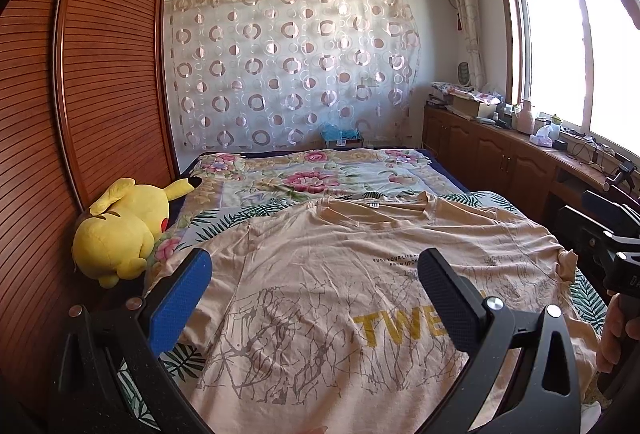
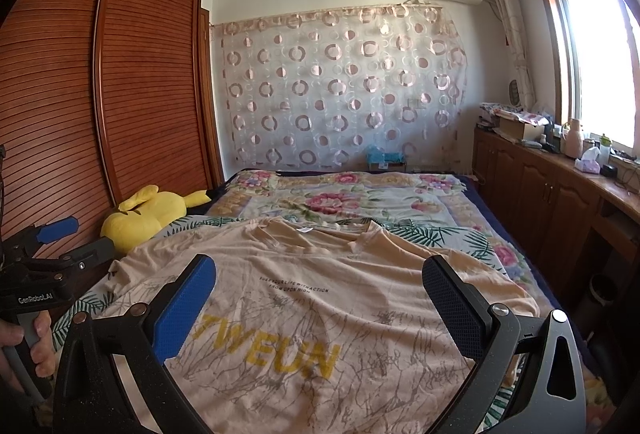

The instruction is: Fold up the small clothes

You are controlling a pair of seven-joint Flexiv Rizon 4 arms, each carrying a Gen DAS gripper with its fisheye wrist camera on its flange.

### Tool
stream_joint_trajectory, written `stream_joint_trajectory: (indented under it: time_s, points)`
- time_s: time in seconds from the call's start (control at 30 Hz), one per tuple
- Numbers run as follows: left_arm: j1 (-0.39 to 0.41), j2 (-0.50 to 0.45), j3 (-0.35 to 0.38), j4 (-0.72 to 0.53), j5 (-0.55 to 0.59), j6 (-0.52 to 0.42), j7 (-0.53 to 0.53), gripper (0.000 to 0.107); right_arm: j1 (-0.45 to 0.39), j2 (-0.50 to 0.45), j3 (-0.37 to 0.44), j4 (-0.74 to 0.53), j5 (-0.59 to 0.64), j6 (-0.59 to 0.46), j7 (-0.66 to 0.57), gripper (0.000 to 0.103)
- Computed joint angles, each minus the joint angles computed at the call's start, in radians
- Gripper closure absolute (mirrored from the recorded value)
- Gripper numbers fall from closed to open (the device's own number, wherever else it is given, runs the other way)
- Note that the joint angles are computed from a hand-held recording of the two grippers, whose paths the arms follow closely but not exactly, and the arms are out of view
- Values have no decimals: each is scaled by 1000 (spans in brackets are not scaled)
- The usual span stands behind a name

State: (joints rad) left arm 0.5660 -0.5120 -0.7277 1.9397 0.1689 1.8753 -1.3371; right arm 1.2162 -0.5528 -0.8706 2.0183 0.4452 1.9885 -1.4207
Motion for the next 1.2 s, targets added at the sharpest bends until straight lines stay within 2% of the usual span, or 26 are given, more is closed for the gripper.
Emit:
stream_joint_trajectory:
  time_s: [0.33, 1.2]
  points:
    - [2, 0, -2, -1, 2, -1, 1, 4, 22, -12, -25, 2, 7, -1, 1, 0]
    - [1, 0, 1, 0, 5, 2, -1, 4, 18, -7, -15, 2, 12, 6, -6, 0]
